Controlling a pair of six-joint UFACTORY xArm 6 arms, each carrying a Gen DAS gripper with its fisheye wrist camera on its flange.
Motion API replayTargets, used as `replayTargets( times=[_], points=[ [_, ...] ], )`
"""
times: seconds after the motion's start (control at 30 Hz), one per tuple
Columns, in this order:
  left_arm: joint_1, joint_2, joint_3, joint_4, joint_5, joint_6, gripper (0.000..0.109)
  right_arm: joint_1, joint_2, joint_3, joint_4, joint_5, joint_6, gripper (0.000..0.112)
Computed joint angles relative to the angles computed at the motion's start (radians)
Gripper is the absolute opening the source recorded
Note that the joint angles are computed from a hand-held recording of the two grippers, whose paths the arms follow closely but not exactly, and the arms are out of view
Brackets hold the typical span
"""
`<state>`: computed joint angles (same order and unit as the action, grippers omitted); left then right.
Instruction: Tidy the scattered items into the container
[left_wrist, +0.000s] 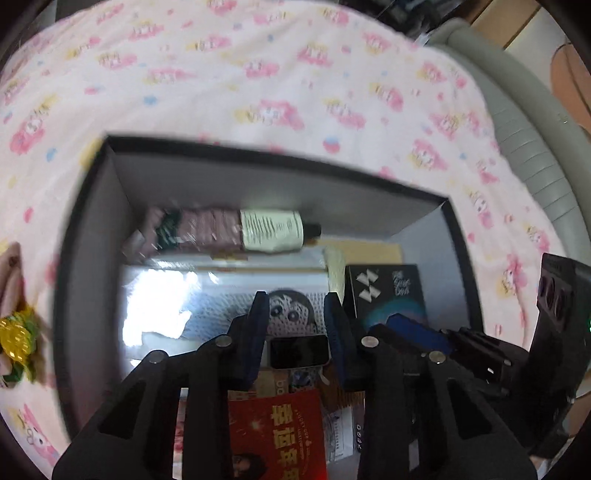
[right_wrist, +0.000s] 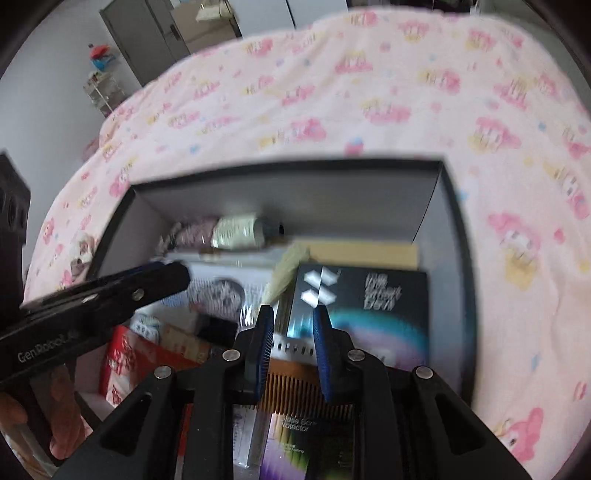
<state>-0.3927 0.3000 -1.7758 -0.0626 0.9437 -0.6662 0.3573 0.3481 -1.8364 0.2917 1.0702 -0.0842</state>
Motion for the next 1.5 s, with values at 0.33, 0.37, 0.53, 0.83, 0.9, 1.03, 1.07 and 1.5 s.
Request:
replayTargets(
  times=[0.33, 0.37, 0.53, 0.83, 0.9, 1.03, 1.07, 1.5],
  points=[
    [0.012, -0.085, 0.139, -0.231, -0.031, 0.107, 0.027, -0.029, -0.021, 0.018, 0.090, 0.086, 0.003, 0.019],
    [0.016, -0.091, 0.150, -0.224, -0.053, 0.096, 0.027, -0.030, -0.029, 0.029, 0.101, 0.071, 0.006, 0.019],
    [0.042, 0.045, -0.068, -0.160, 0.111, 0.040, 0.027, -0.004, -0.078, 0.093, 0.023, -0.054, 0.024, 0.019],
    [0.039, -0.040, 0.072, -0.239, 0.080, 0.079, 0.028, -0.017, -0.039, 0.050, 0.052, 0.049, 0.022, 0.019],
    [0.050, -0.056, 0.098, -0.272, 0.056, 0.092, 0.028, -0.019, -0.050, 0.063, 0.057, 0.045, 0.021, 0.019],
    [0.064, -0.119, 0.183, -0.332, -0.005, 0.092, 0.028, -0.023, -0.067, 0.084, 0.076, 0.027, 0.017, 0.019],
    [0.058, -0.126, 0.181, -0.259, -0.006, 0.050, 0.028, -0.023, -0.070, 0.088, 0.082, 0.022, 0.013, 0.019],
    [0.052, -0.195, 0.272, -0.314, -0.007, 0.108, 0.029, -0.007, -0.090, 0.109, 0.090, 0.066, -0.019, 0.019]
  ],
)
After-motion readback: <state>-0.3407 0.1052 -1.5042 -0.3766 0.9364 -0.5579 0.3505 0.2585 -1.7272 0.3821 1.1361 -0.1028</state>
